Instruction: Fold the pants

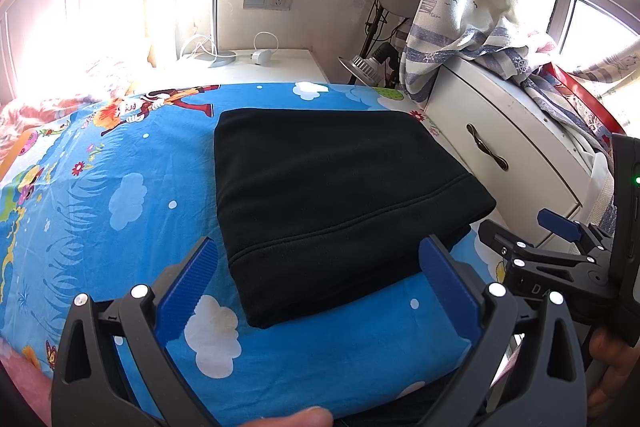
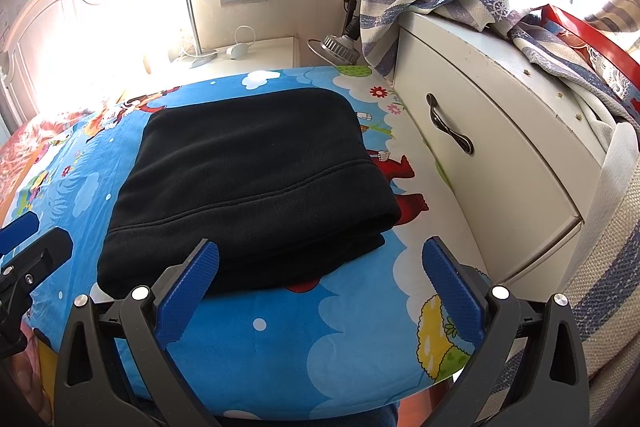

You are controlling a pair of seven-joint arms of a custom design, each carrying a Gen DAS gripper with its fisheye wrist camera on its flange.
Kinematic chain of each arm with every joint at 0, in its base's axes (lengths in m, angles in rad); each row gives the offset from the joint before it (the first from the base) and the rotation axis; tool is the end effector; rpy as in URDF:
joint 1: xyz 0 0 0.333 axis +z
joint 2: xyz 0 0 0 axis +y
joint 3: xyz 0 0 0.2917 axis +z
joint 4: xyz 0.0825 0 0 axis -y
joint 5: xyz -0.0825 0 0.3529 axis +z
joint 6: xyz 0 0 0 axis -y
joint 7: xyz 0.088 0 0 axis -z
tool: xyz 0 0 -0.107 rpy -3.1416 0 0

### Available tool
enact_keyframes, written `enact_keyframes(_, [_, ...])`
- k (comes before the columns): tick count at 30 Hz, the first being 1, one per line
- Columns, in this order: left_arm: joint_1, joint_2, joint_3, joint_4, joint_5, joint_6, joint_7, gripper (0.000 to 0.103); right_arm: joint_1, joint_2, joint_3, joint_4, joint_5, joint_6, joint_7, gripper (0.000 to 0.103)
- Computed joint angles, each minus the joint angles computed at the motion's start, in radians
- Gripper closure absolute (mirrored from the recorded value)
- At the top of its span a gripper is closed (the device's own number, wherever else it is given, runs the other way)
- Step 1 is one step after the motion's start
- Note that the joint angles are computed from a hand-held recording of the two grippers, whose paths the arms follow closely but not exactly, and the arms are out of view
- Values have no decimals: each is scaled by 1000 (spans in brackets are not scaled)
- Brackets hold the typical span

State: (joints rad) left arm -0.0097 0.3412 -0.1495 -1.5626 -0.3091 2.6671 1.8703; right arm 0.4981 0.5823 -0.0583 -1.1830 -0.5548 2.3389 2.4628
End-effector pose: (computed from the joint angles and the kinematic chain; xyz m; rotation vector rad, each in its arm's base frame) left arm 0.6674 -0.0825 0.5268 -1.6279 2.0129 -0.9711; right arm 0.6532 0.3119 0.5049 -1.6476 1.9332 -0.7853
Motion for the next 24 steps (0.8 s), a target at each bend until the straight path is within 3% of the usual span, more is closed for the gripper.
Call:
enact_keyframes(13, [-1,2,-3,5,-1,-3,0,2,-1,0,0,1,1,0,0,5])
enact_keyframes(18, [11,11,-29,12,-44,11,45,2,0,-1,0,-5,2,1,3,5])
enact_keyframes(24, [34,63,-58,89,-129,-77,95,2,-5,-19,0,-53,-4,34,34,5])
